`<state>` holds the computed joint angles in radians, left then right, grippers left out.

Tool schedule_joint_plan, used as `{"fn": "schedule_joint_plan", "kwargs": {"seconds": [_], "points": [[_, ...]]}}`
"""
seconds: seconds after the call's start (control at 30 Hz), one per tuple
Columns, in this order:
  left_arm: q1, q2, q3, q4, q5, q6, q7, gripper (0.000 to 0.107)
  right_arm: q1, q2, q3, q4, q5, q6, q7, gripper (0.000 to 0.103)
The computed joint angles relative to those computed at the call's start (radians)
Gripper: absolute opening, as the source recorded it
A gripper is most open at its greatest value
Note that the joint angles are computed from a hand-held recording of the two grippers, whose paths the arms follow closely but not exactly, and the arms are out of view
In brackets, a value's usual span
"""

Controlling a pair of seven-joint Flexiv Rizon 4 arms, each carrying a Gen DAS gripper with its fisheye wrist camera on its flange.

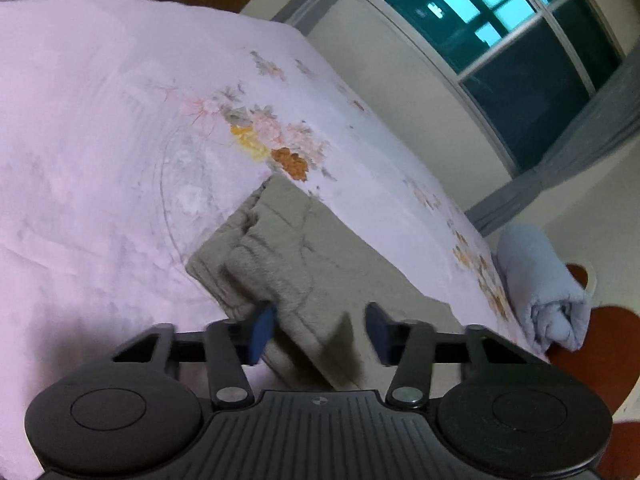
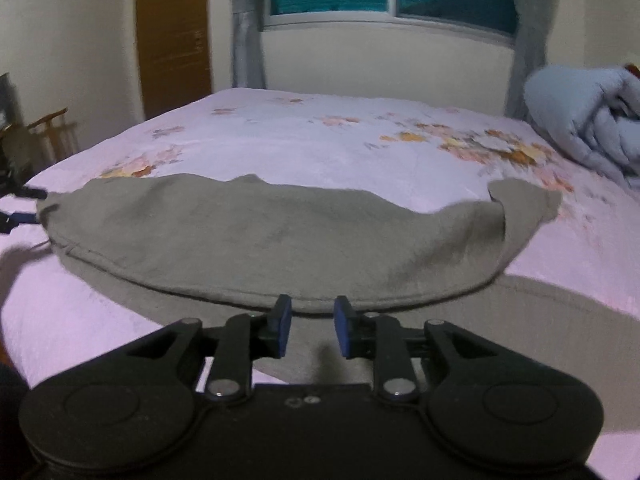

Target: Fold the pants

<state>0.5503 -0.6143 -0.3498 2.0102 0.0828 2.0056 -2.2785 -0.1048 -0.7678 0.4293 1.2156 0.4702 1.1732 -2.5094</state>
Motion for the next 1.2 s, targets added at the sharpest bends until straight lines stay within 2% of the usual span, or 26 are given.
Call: {"fn": "schedule_joint_plan", "kwargs": {"seconds": [0.03,0.1,0.17,0.23,0.4,0.47,0.5,0.6,0.67,0.73,0.77,0.8,0.83,0.87,0.9,0.93,0.97,1.0,1.03,1.1,1.2], "points": [[0.006,-0.005,-0.006,-0.002,0.0,0.009,-0.006,0.018,0.007,-0.005,-0.012,-0.006,0.0,-0.002,0.026,0.018],[0.029,-0.036,-0.027,-0.017,0.025,0.059,-0.03,0.018,0.018,-0.02,-0.027,-0.026,0.008,-0.012,0.097,0.022],[0.017,-0.037,-0.011,-0.035,0.037,0.05,-0.022,0.018,0.012,-0.042,-0.022,-0.065,0.03,-0.059,0.177,0.034],[0.029,-0.038,-0.021,-0.035,0.055,0.059,-0.032,0.018,0.006,-0.073,-0.017,-0.118,0.067,-0.116,0.272,0.039],[0.087,-0.049,-0.069,-0.044,0.114,0.051,-0.049,0.018,0.026,-0.169,-0.058,-0.278,0.123,-0.284,0.608,0.04],[0.127,-0.069,-0.112,-0.074,0.148,0.031,-0.042,0.017,0.005,-0.215,-0.03,-0.35,0.174,-0.349,0.679,0.0],[0.163,-0.087,-0.156,-0.102,0.173,0.012,-0.033,0.016,0.002,-0.231,-0.024,-0.379,0.194,-0.367,0.705,0.0],[0.251,-0.143,-0.296,-0.214,0.229,-0.036,0.042,0.016,0.005,-0.222,0.002,-0.413,0.234,-0.339,0.597,0.0],[0.293,-0.175,-0.38,-0.269,0.273,0.0,0.097,0.016,-0.017,-0.19,0.046,-0.408,0.293,-0.305,0.489,0.0],[0.329,-0.212,-0.438,-0.289,0.344,0.087,0.121,0.016,-0.065,-0.141,0.103,-0.361,0.385,-0.257,0.34,0.0],[0.338,-0.214,-0.435,-0.276,0.371,0.121,0.108,0.016,-0.101,-0.115,0.136,-0.323,0.439,-0.241,0.243,0.0],[0.334,-0.2,-0.402,-0.238,0.367,0.143,0.091,0.016,-0.139,-0.09,0.162,-0.273,0.489,-0.226,0.15,0.0],[0.336,-0.188,-0.372,-0.194,0.355,0.127,0.068,0.016,-0.166,-0.067,0.169,-0.217,0.515,-0.213,0.081,0.0],[0.348,-0.184,-0.354,-0.154,0.349,0.064,0.045,0.016,-0.166,-0.053,0.144,-0.175,0.514,-0.221,0.078,0.0],[0.351,-0.175,-0.33,-0.111,0.315,-0.032,0.04,0.016,-0.139,-0.049,0.086,-0.139,0.47,-0.254,0.139,0.0],[0.355,-0.188,-0.325,-0.079,0.275,-0.062,0.065,0.016,-0.092,-0.046,0.017,-0.109,0.41,-0.27,0.212,0.0],[0.368,-0.225,-0.328,-0.067,0.3,-0.028,0.052,0.015,-0.06,-0.05,-0.025,-0.084,0.372,-0.269,0.255,0.0],[0.369,-0.253,-0.329,-0.051,0.295,0.045,0.049,0.015,-0.052,-0.056,-0.036,-0.066,0.368,-0.255,0.272,0.0],[0.362,-0.253,-0.322,-0.042,0.283,0.072,0.044,0.015,-0.057,-0.061,-0.029,-0.056,0.38,-0.244,0.274,0.0],[0.331,-0.223,-0.294,-0.047,0.265,0.057,0.051,0.016,-0.057,-0.061,-0.023,-0.052,0.388,-0.226,0.287,0.0],[0.352,-0.219,-0.325,-0.061,0.27,0.021,0.069,0.016,-0.056,-0.061,-0.019,-0.066,0.369,-0.228,0.266,0.0]]}}
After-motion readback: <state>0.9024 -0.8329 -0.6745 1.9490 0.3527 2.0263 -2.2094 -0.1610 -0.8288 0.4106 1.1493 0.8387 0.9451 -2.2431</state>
